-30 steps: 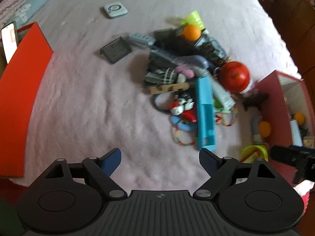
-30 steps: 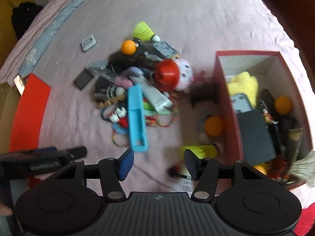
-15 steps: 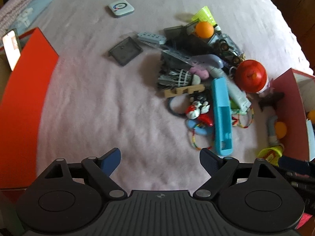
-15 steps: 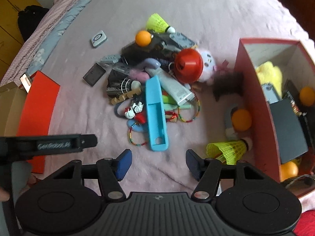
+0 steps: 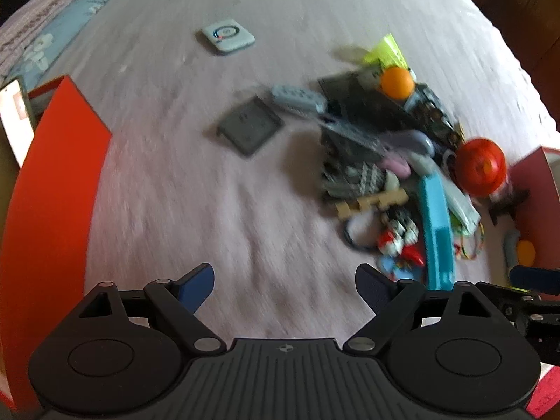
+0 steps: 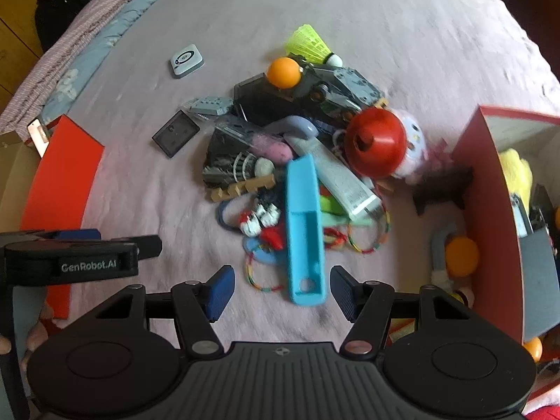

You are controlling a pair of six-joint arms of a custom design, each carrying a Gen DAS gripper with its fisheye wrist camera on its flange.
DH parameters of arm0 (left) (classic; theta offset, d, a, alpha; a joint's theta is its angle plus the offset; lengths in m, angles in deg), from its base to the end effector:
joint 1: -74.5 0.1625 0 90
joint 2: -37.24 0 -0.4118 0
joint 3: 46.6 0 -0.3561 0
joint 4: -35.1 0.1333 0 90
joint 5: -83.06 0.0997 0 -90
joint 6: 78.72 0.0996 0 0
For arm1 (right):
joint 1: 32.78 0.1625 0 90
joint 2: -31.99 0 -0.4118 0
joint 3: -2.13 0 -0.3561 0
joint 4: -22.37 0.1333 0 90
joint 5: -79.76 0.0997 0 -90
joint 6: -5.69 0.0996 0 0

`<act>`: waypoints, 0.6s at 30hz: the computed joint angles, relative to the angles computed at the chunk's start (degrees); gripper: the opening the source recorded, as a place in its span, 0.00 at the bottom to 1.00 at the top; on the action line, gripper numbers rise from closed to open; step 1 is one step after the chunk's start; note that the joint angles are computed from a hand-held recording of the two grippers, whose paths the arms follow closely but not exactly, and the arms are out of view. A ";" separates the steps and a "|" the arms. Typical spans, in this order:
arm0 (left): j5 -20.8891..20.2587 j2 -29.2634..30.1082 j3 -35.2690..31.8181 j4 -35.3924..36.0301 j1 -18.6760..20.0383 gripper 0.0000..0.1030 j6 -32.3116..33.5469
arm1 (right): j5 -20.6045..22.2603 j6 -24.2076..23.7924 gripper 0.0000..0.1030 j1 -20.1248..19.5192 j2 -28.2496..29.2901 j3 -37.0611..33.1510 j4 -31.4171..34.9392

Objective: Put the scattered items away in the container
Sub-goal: 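Grasp a grey translucent case with the left tool while the right tool grasps a grey lego brick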

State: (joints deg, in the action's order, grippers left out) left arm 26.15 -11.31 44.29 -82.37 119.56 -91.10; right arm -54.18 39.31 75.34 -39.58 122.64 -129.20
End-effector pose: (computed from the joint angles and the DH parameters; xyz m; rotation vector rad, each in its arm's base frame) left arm -0.2986 -0.5649 0.1251 0.7983 2.3859 -0.0703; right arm 0.2094 -0.4334 0.2365 -0.4404 -2.4217 0.6777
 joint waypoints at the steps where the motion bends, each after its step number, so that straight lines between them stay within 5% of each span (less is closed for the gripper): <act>1: 0.18 0.40 -0.57 -0.55 0.41 0.86 0.80 | 0.47 -0.11 0.61 -0.24 0.98 -1.38 -0.09; 10: 0.93 3.41 -6.29 -1.27 5.11 0.86 5.12 | 5.82 -0.87 0.61 -5.10 12.14 -17.03 -4.84; 18: 1.21 5.17 -9.72 -1.58 8.16 0.86 3.75 | 7.36 -0.99 0.61 -9.74 24.49 -35.59 1.66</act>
